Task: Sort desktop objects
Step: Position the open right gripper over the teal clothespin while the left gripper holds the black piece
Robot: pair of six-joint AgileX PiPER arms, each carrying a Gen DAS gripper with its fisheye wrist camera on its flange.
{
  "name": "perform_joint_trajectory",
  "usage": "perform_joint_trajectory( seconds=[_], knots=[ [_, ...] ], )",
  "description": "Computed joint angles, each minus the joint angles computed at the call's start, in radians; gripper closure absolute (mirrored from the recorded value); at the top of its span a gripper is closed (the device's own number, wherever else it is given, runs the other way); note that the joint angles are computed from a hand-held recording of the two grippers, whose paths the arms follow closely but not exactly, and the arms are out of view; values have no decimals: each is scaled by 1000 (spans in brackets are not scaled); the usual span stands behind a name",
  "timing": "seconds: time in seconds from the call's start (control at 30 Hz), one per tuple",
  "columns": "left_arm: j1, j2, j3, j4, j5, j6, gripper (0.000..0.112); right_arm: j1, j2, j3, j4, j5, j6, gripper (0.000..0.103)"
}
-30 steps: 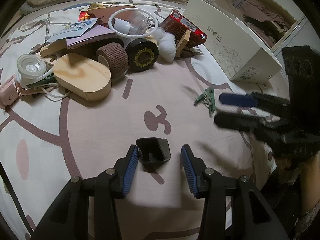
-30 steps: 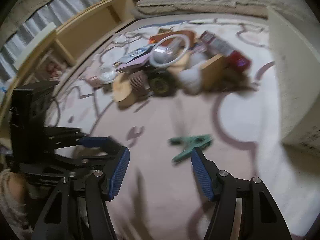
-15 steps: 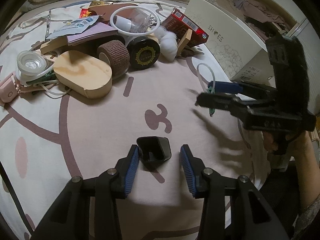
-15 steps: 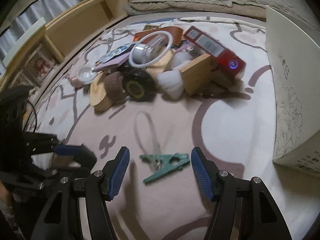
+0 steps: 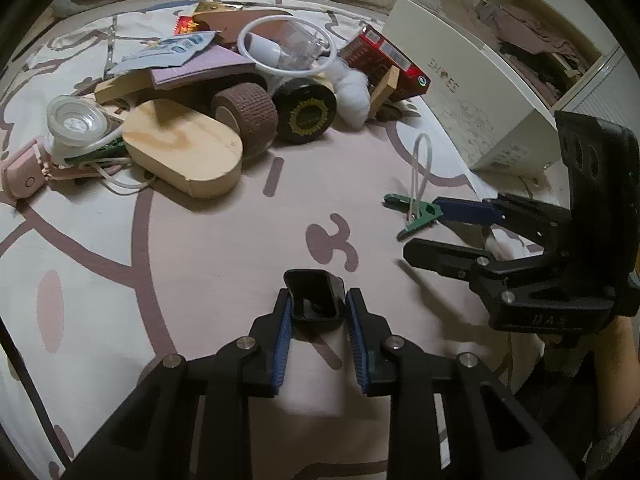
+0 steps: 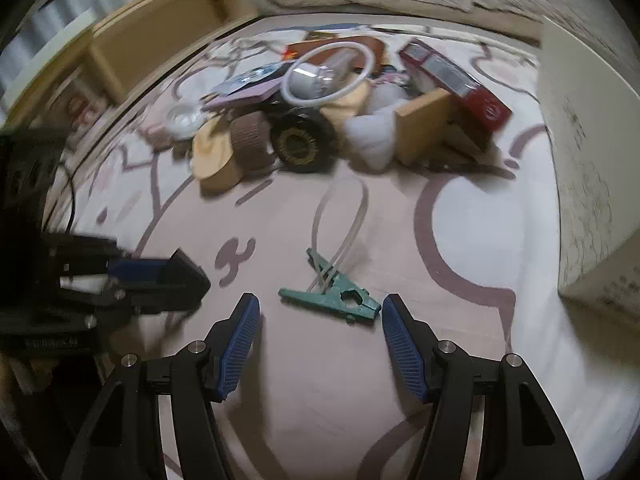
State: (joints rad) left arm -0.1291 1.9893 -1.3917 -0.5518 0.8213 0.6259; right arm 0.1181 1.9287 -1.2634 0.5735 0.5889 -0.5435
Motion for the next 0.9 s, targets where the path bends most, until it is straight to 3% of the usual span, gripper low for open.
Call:
perform_joint_trajectory(
  seconds=[0.2,0.5,0.9],
  knots=[
    [2,-3,-2,4,-23,-14,87,56,-33,33,-182,-64,286,39],
    [-25,-6,5,75,-69,-56,87,69,-24,28,-218,-91,408,39],
    [-19,-1,3,69,-66,-71,87,129,4,7,-439,-157,583,40]
  ],
)
